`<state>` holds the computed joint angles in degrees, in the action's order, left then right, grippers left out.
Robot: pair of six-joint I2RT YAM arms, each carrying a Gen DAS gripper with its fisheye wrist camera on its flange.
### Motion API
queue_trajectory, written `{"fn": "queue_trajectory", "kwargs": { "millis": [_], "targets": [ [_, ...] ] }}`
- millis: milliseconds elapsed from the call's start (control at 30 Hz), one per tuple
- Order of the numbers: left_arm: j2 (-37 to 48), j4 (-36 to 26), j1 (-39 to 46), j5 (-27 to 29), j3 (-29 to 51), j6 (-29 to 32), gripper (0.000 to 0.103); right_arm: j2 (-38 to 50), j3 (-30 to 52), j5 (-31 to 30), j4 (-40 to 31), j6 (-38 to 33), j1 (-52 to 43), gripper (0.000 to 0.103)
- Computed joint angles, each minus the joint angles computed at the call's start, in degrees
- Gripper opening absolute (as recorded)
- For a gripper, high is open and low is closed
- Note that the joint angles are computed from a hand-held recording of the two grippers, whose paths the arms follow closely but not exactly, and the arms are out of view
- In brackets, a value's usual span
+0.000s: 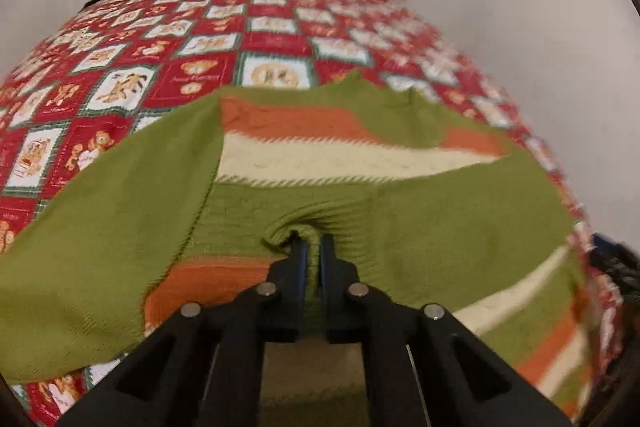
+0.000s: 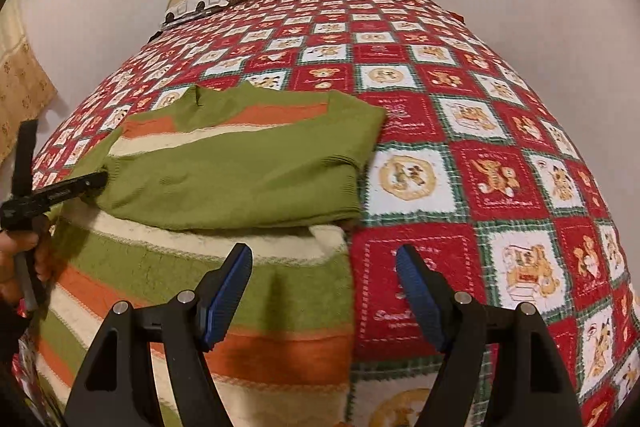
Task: Fold small clothes
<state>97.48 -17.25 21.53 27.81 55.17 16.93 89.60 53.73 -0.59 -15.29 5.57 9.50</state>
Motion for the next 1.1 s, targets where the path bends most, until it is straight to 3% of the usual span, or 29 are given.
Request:
{"fn": "queue_trajectory", "kwargs": {
  "millis": [133, 333, 500, 667, 733, 833, 900, 1000, 1100],
  "targets": [
    [-6.1, 0.9, 4.4, 3.9, -2.2, 0.7, 0.006, 0.1, -0.6, 0.3, 1.2, -0.4, -1.5, 0.075],
    [-2.5, 1.8, 5.3, 2.4, -0.5, 0.5, 0.006, 4.7, 4.9, -1.8, 0.8, 1.0, -2.1, 0.075],
    [-0.7, 5.9, 4.1, -1.1, -3.0, -1.6, 0.006, 14.7, 17.9, 0.9, -3.4, 3.8, -3.3, 0.067],
    [0.5, 5.7, 5.2, 0.2, -3.1, -1.9, 0.007, 30.7, 36.4, 7.2, -14.7, 2.1, -2.6, 0.065],
    [0.1, 6.1, 5.0, 0.1, -3.8, -1.4, 0.008, 32.3, 36.9, 8.3, -13.6, 1.9, -2.8, 0.065],
    [-0.1, 7.2, 4.5, -1.2, -4.5, -1.9, 0.014, 29.1, 33.0, 11.4, -11.3, 2.9, -2.3, 0.065],
    [-0.6, 7.7, 4.1, -1.8, -5.2, -1.6, 0.032, 22.8, 26.1, 12.2, -6.6, 2.6, -1.2, 0.065],
    [-2.5, 9.4, 2.9, -2.8, -7.3, -0.3, 0.058, 12.6, 16.0, -0.1, -1.0, -0.3, 0.1, 0.065],
    [-6.6, 12.3, 1.0, -5.6, -10.9, 0.4, 0.069, 10.7, 12.8, -6.0, -1.8, -4.5, 2.5, 0.065]
  ]
}}
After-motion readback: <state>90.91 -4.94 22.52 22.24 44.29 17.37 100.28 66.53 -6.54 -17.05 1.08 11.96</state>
